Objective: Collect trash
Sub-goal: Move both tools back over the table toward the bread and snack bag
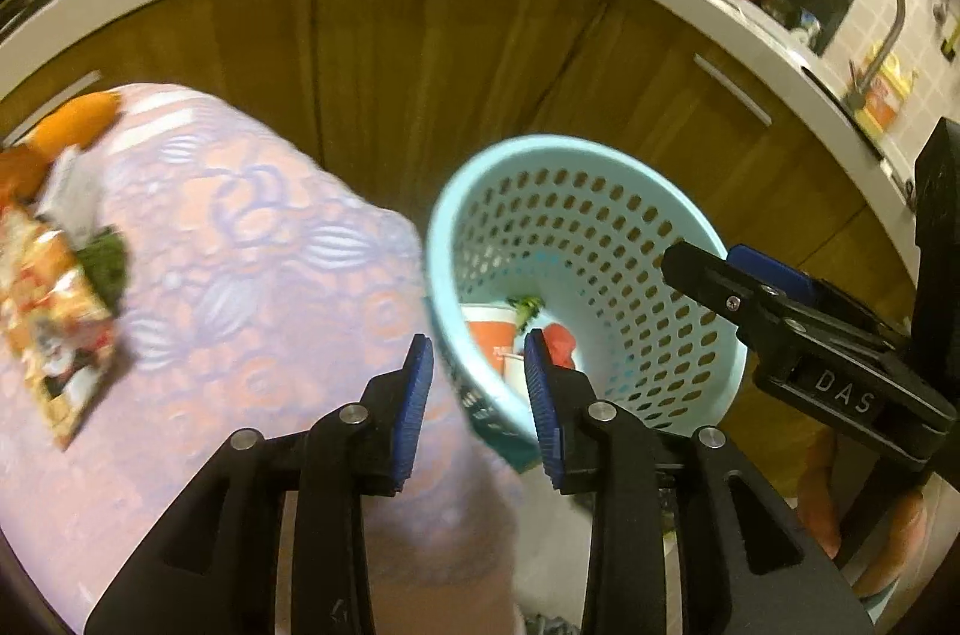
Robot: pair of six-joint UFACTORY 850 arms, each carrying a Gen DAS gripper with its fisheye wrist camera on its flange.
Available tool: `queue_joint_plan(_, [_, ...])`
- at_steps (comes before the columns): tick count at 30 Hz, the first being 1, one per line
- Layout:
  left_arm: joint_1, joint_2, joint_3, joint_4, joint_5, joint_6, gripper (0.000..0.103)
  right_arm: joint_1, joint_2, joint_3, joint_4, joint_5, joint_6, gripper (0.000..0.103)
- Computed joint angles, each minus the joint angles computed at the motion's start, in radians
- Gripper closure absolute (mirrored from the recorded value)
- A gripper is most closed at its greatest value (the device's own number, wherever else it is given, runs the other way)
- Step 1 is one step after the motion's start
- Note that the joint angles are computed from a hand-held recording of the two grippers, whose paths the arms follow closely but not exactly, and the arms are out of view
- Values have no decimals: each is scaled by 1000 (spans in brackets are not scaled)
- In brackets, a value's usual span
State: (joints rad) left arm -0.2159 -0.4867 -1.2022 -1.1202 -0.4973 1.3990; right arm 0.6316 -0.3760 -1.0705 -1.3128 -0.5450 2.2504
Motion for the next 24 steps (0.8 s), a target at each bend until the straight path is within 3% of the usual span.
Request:
queue_joint_plan(7, [99, 65, 48, -129, -12, 90, 72, 43, -50, -108, 10, -19, -96, 31])
queue_joint_plan(8, [118, 78, 60, -159, -16, 123, 67, 48, -61, -127, 13, -19, -111, 31])
queue_joint_plan(9, [131, 90, 72, -188, -10, 154, 61, 55, -76, -152, 17, -18, -130, 31])
queue_joint_plan(15, [211, 153, 138, -331, 40, 303, 58, 86, -167, -293, 61, -8, -248, 31])
queue_joint_plan(18, [252, 180, 171, -448, 84, 416, 49, 97, -218, -365, 77, 11, -295, 31])
queue_joint_plan(24, [348, 197, 193, -604, 126, 559, 48, 108, -329, -508, 131, 51, -378, 31])
